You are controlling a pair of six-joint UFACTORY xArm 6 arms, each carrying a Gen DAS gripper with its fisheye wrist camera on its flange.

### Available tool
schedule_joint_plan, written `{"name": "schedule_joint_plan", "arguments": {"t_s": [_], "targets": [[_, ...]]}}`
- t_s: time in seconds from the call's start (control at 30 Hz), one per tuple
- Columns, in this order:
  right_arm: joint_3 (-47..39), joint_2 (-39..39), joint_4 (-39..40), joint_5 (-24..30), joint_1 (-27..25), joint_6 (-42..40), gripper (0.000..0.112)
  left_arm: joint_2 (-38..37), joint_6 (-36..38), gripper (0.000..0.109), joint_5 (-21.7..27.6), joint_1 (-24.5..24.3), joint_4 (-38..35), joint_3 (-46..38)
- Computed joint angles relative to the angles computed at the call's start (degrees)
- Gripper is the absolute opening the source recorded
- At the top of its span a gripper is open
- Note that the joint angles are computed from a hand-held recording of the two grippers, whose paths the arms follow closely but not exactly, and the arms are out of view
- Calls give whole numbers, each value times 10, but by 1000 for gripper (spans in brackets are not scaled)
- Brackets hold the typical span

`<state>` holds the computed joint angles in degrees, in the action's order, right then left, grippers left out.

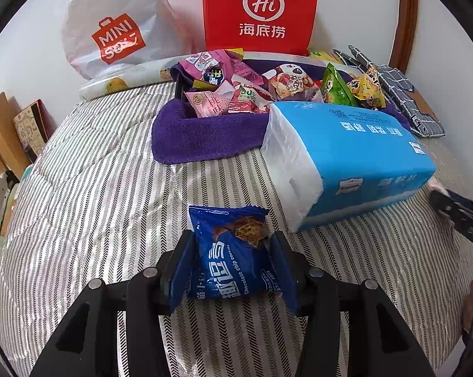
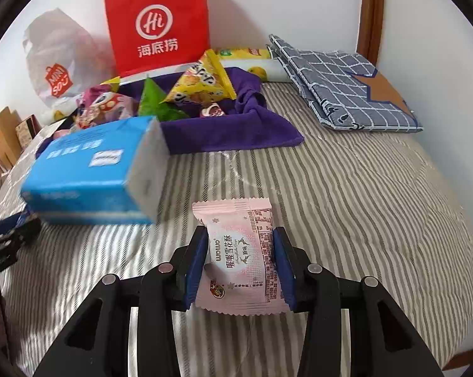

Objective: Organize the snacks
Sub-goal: 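Hold the pink packet in the right tool while the left tool lifts the blue bag toward the towel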

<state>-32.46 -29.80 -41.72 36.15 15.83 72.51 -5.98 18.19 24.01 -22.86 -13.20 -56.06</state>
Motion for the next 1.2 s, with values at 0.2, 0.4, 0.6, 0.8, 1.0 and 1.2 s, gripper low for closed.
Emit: {"name": "schedule_joint_plan", "arguments": {"t_s": [0.2, 0.4, 0.6, 0.8, 1.0, 1.2], "targets": [[-10, 16, 15, 0, -4, -22, 43, 1, 6, 53, 3, -4, -2, -2], [-5, 12, 23, -11, -10, -31, 44, 2, 14, 54, 5, -3, -14, -2], [-8, 15, 27, -13, -9, -44, 50, 1, 16, 54, 4, -3, -18, -1], [3, 5, 36, -25, -12, -58, 59, 1, 17, 54, 4, -2, -17, -2], [1, 12, 32, -30, -21, -46, 53, 1, 18, 52, 5, -3, -14, -2], [-7, 17, 18, -11, -12, -34, 43, 1, 18, 52, 5, -3, -14, -2]]}}
